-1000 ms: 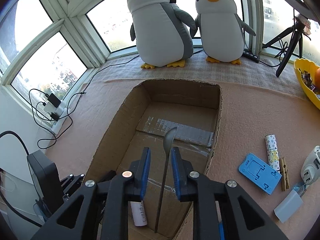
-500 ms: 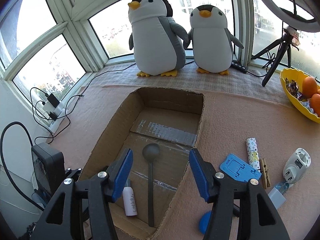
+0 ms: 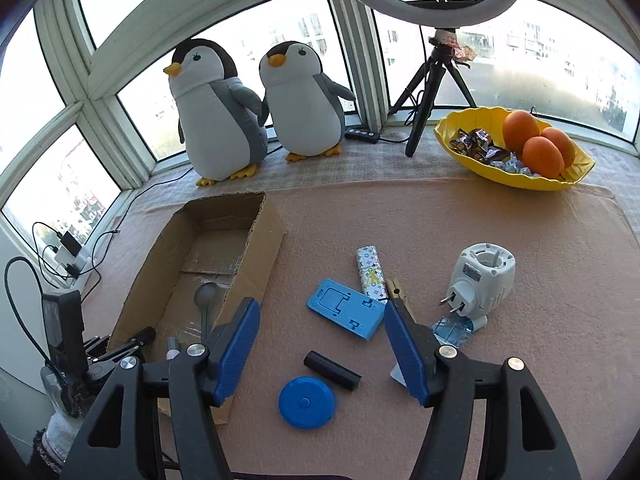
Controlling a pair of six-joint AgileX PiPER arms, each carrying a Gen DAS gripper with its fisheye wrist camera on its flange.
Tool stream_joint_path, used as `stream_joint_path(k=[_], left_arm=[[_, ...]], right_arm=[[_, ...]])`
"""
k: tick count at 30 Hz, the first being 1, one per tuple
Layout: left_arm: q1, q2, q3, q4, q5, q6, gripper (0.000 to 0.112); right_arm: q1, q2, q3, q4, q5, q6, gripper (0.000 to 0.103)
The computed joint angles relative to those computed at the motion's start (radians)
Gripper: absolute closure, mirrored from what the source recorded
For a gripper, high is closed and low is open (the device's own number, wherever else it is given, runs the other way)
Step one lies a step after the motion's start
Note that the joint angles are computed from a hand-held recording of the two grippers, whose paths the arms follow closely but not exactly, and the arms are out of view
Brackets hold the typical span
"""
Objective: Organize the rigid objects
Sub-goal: 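Reach the right tool to the white USB charger and grasp it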
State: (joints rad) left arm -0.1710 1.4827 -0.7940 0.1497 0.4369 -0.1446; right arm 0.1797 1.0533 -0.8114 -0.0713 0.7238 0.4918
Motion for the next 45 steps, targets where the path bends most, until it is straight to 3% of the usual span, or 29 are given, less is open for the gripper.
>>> stream_joint_path(k=[7,13,25,36,45], left_arm=[[0.001,0.001,-0.002,-0.002,0.0,0.001,0.083],[0.002,0.0,-0.002,-0.007,0.0,0.006,0.083],[0.008,-0.001,0.003,-0.027,-0.007,0.022,0.082],[0.008,0.0,0.003,-0.035,-0.011,0.028,0.082],[0.007,0.0,0.007,-0.036,-0.015,0.026,0.082]], right_arm=[[-0.165,-0.031,0.066,0.049,0.054,-0.084,0.039],[-0.201,0.006,0.113,0.059,0.036,-0.078,0.039],[-0.092,0.146,0.091,-0.109,0.032,0.153,0.039],[-0.126,0.239,0.059,-0.104,0.023,0.122,0.04],[-0.216,0.2,0.102,0.04,0.013,-0.066,0.068]])
